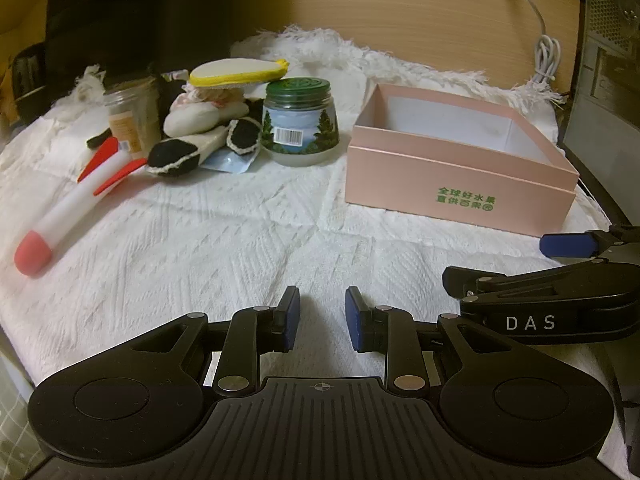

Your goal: Organize soft objects

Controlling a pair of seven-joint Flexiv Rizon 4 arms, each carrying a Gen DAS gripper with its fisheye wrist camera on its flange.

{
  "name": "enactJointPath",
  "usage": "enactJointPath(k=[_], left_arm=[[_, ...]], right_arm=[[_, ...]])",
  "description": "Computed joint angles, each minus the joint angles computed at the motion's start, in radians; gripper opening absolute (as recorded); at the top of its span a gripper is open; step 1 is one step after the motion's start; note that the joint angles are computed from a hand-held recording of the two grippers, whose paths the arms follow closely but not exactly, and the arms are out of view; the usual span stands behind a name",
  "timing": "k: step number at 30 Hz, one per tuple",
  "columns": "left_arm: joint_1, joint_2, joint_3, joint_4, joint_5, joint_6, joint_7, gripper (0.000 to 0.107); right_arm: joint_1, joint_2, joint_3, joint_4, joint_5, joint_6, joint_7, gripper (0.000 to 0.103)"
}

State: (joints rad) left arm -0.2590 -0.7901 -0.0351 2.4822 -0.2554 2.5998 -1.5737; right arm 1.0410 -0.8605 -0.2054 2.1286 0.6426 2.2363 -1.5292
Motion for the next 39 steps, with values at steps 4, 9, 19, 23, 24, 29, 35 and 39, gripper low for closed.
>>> enactJointPath(k=[4, 9, 19, 23, 24, 29, 35, 39], left_arm=[[-0.001, -0.001, 0.0, -0.001, -0.002, 0.001, -0.001, 0.028], [-0.009, -0.008, 0.004, -0.001, -0.015, 0.014, -0.003, 0.028], [-0.018, -0.007, 0.002, 0.0, -0.031, 0.016, 0.0, 0.028], [-0.021, -0.006, 0.002, 0.001, -0.036, 0.016, 0.0, 0.028], [-0.02, -0.007, 0.002, 0.001, -0.035, 0.017, -0.001, 0.028], [-0.021, -0.007, 0.002, 0.001, -0.036, 0.016, -0.001, 0.028], [-0.023, -0.004, 0.002, 0.001, -0.038, 0.013, 0.002, 0.028], [-0.023, -0.004, 0.002, 0.0, -0.038, 0.011, 0.001, 0.028]], right_arm=[[-0.005, 0.001, 0.004, 0.001, -0.002, 0.002, 0.0, 0.103], [-0.005, 0.002, 0.005, 0.0, -0.001, 0.002, -0.002, 0.103], [-0.005, 0.002, 0.005, 0.0, 0.0, 0.002, -0.003, 0.103], [-0.006, 0.002, 0.006, 0.0, 0.0, 0.002, -0.003, 0.103], [-0.006, 0.002, 0.006, 0.0, 0.0, 0.002, -0.003, 0.103], [-0.006, 0.003, 0.006, 0.0, 0.0, 0.002, -0.004, 0.103], [-0.006, 0.003, 0.006, 0.001, 0.001, 0.002, -0.004, 0.103], [-0.006, 0.004, 0.006, 0.001, 0.001, 0.001, -0.004, 0.103]])
